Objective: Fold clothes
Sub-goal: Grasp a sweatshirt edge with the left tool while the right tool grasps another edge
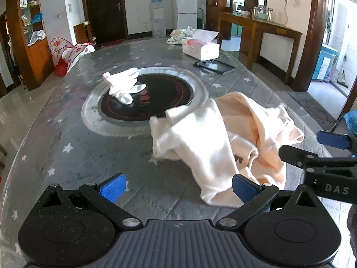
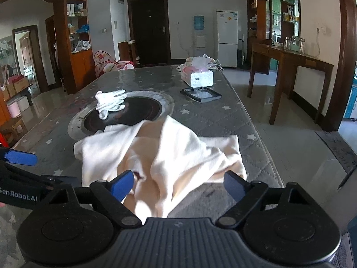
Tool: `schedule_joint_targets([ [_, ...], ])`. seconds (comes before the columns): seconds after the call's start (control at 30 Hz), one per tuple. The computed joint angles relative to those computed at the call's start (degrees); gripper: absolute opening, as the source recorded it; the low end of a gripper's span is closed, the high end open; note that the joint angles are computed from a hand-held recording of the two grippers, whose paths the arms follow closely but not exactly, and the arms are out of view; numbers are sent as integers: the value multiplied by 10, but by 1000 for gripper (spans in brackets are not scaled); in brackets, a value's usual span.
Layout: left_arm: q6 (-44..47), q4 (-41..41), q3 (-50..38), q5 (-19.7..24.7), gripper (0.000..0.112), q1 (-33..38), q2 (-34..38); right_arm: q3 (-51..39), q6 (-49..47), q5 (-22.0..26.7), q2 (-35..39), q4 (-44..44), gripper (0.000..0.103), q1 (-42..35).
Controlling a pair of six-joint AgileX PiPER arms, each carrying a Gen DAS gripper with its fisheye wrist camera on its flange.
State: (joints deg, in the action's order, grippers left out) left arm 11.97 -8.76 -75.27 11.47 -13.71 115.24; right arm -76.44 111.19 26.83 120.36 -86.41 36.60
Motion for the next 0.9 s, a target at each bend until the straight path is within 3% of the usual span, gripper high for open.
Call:
schedule_joint_targets([
  [0.17,144,-131,-43,20,100,5,19,-57,-82,-14,28,48,82,-22],
  [0.37,178,-153,-142,71,95,7,74,-170,-269,-47,81,195,70,-62],
  [0.57,164,-120,-249,115,81,6,136,-313,-557,-44,151,444,58,-95],
  [0.6,157,-111,-269,124,80,6,148,-340,-603,-33,164,486,55,-99],
  [0.67,164,-114,-301,140,75,7,167,-370,-660,-17,182,537,39,-106],
  [0.7,168,-115,-318,148,75,8,176,-385,-684,-9,190,559,38,-109],
  [0.9,196,-152,-400,199,72,6,223,-313,-643,-51,162,528,18,-122],
])
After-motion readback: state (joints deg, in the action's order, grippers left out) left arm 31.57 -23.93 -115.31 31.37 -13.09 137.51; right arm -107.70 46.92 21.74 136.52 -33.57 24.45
